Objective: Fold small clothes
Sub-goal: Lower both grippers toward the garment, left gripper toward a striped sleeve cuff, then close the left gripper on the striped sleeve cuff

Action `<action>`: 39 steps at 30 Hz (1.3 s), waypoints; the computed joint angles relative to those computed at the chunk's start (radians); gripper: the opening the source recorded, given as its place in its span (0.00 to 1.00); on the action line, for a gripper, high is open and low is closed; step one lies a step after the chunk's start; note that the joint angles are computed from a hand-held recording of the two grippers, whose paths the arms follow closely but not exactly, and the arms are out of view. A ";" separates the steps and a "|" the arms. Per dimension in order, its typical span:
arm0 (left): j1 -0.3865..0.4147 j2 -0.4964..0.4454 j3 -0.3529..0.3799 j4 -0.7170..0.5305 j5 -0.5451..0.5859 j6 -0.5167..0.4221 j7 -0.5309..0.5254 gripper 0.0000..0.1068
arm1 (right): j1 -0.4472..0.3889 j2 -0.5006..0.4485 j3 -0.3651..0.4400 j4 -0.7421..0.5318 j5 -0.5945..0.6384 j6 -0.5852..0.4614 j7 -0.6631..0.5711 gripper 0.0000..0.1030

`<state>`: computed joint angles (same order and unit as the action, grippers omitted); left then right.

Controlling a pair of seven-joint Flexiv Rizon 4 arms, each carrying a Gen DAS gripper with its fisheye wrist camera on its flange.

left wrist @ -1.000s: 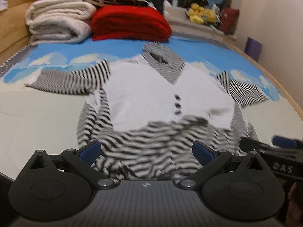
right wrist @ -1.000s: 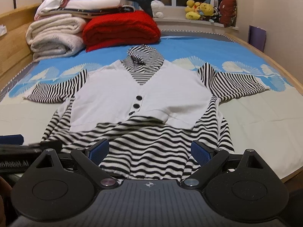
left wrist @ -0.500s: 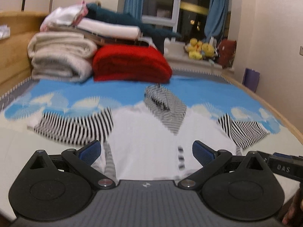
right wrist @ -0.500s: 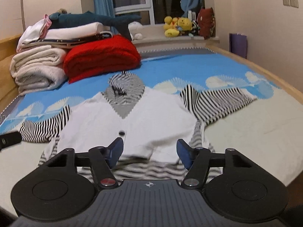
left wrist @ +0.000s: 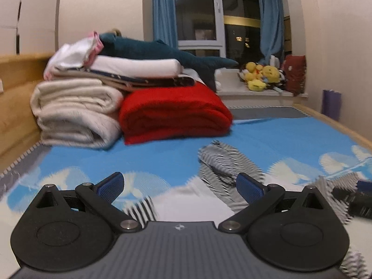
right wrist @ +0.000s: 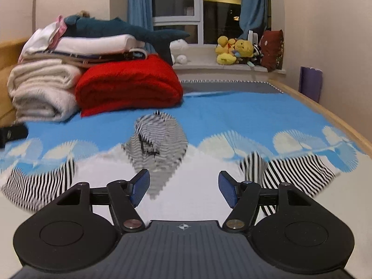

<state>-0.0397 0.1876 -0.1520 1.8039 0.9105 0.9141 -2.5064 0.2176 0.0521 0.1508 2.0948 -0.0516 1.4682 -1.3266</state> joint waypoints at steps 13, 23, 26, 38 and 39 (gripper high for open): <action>0.026 -0.091 0.103 0.049 0.101 0.106 -0.102 0.95 | 0.000 -0.163 0.086 -0.117 0.243 0.084 -0.233 0.52; 0.112 -0.099 0.177 0.120 0.093 0.047 -0.011 0.96 | -0.007 -0.225 0.089 -0.102 0.085 0.114 -0.147 0.67; 0.162 -0.101 0.222 0.132 0.121 0.060 -0.101 0.96 | -0.032 -0.241 0.114 -0.122 0.103 0.088 -0.147 0.68; 0.343 -0.134 0.345 0.191 0.038 0.116 -0.225 0.95 | -0.022 -0.261 0.083 -0.162 0.093 -0.027 -0.116 0.68; 0.355 -0.150 0.355 0.199 0.015 0.144 -0.228 0.94 | -0.025 -0.261 0.090 -0.165 0.101 -0.035 -0.123 0.68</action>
